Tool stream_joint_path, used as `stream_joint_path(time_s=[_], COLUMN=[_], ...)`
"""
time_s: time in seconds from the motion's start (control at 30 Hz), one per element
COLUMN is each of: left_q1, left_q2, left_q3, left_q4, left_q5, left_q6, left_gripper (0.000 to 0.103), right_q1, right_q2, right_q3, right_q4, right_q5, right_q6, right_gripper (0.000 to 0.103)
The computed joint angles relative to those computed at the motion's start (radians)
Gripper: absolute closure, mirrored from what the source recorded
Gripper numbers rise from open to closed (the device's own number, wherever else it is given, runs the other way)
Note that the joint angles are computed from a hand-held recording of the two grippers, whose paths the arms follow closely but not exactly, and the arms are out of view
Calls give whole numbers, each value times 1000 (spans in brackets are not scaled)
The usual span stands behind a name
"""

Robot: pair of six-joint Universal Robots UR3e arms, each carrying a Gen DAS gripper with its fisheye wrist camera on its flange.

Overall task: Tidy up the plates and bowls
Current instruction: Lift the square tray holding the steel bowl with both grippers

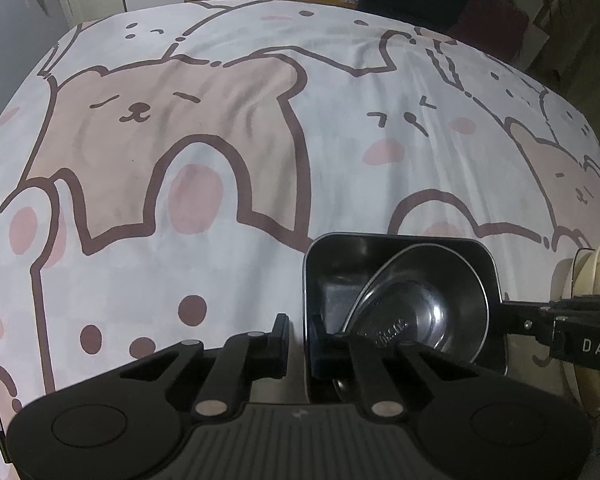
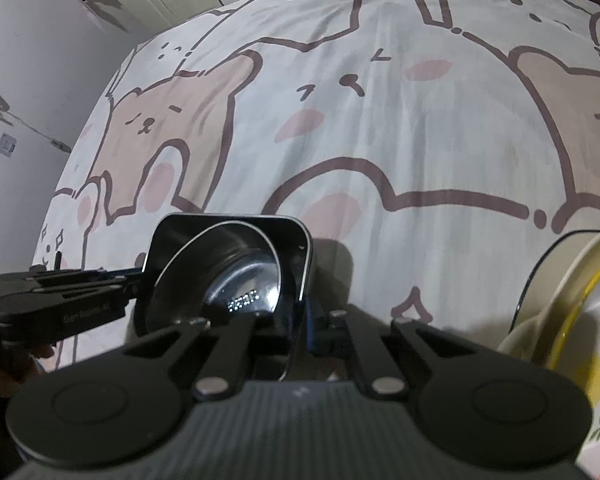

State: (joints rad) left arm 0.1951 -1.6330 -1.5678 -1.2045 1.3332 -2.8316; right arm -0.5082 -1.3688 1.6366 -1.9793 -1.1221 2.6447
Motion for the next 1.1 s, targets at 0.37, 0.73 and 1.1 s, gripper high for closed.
stream_joint_path(time_s=[0.37, 0.73, 1.1], left_q1=[17, 23, -129], left_q2=[4, 76, 88], left_q3=[-12, -14, 46], left_q4=[-4, 1, 90], left_q5=[-36, -80, -86], left_q6=[-17, -104, -268], left_gripper=[101, 100, 99], right_q1=[-3, -40, -213], right_q2=[14, -13, -88], right_q3=[-6, -17, -66], right_q4=[-4, 9, 124], right_q5=[5, 64, 178], right_q6=[10, -9, -136], right_gripper=[97, 98, 99])
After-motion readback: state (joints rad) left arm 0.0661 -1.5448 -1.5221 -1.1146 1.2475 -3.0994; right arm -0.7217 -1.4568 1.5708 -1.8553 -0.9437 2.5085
